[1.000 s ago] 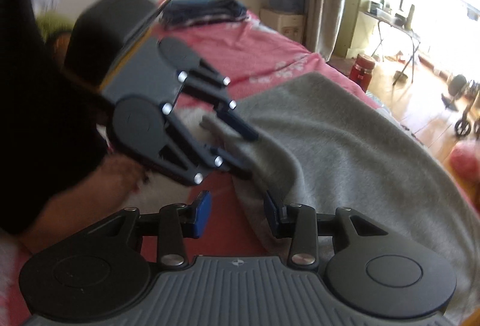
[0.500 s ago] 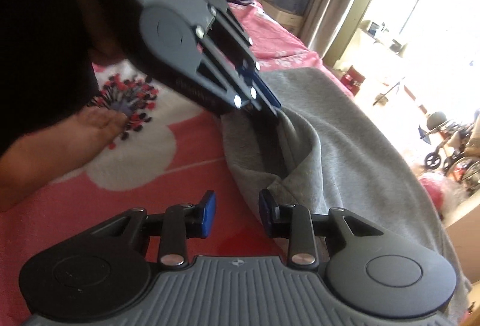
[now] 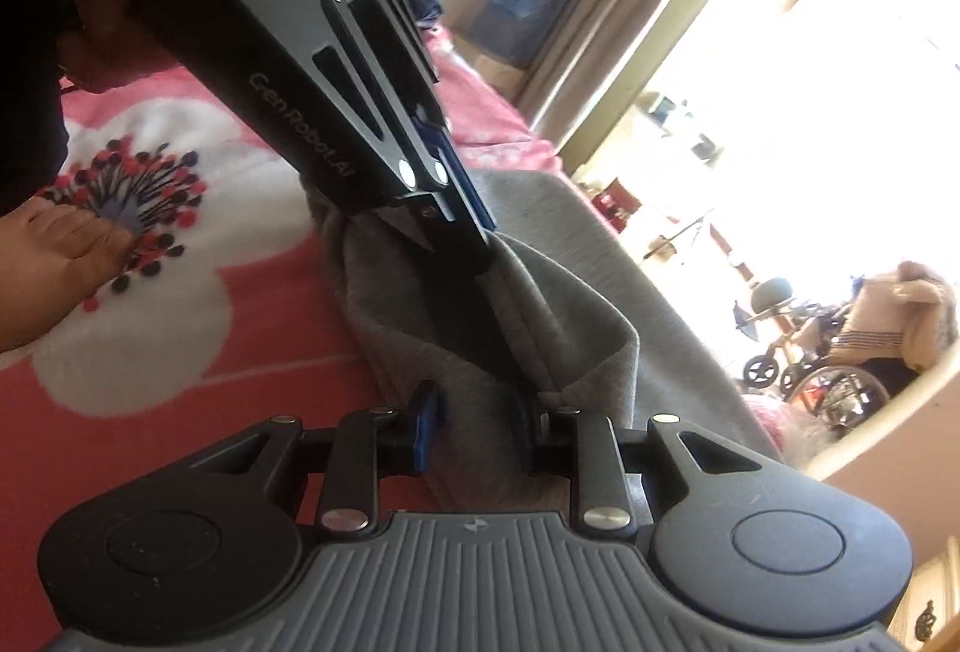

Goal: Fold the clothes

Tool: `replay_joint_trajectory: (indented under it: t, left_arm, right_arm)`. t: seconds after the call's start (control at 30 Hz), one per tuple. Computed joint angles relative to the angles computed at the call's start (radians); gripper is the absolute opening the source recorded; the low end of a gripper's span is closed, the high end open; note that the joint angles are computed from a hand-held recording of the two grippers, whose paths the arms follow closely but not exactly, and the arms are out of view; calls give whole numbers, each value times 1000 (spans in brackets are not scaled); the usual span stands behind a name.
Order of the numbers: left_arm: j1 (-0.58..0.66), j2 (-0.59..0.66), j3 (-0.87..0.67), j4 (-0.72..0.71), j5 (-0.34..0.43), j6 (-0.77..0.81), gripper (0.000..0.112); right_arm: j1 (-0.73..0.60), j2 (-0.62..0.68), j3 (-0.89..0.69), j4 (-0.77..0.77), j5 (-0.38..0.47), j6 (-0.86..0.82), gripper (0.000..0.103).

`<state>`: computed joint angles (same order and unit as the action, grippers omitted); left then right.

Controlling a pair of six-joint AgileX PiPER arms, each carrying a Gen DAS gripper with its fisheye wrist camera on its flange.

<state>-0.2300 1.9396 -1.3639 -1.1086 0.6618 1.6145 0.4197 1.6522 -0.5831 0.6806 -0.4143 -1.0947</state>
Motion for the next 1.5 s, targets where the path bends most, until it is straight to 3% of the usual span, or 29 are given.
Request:
replay_joint_trajectory:
  t: [0.33,0.43,0.6,0.7,0.87,1.03,1.13,1.2,1.37,1.5]
  left_arm:
    - [13,-9,12,-37,39,43,5]
    - [10,-2,9,-25,37,34,4]
    - [13,7,-4,-22,30,11,4]
    - [17,5,-6,-30,31,23,4]
    - [20,1,3,-38,28,49,4]
    - [17,-11,29,-83,9,107,4]
    - [20,-17,38,-104,10,137,4]
    - [23,-18,39,-104,17,143,4]
    - [32,-23,42,-95,40,148,3]
    - [34,-18,41,-81,47,138,2]
  right_arm:
    - [29,137,-45,18,-135,-17,26]
    - [20,181,-41,-38,-193,44,27]
    - [25,128,58,-135,-283,121,27]
    - [18,68,122,-207,-293,186,27]
    - [4,-9,155,-304,-246,255,24]
    - [-3,-16,95,-343,-121,306,13]
    - [-21,-31,72,-450,-40,406,12]
    - [-21,-16,53,-435,-25,388,12]
    - [-53,80,-34,-360,-30,369,12]
    - [-21,154,-42,-295,-136,276,12]
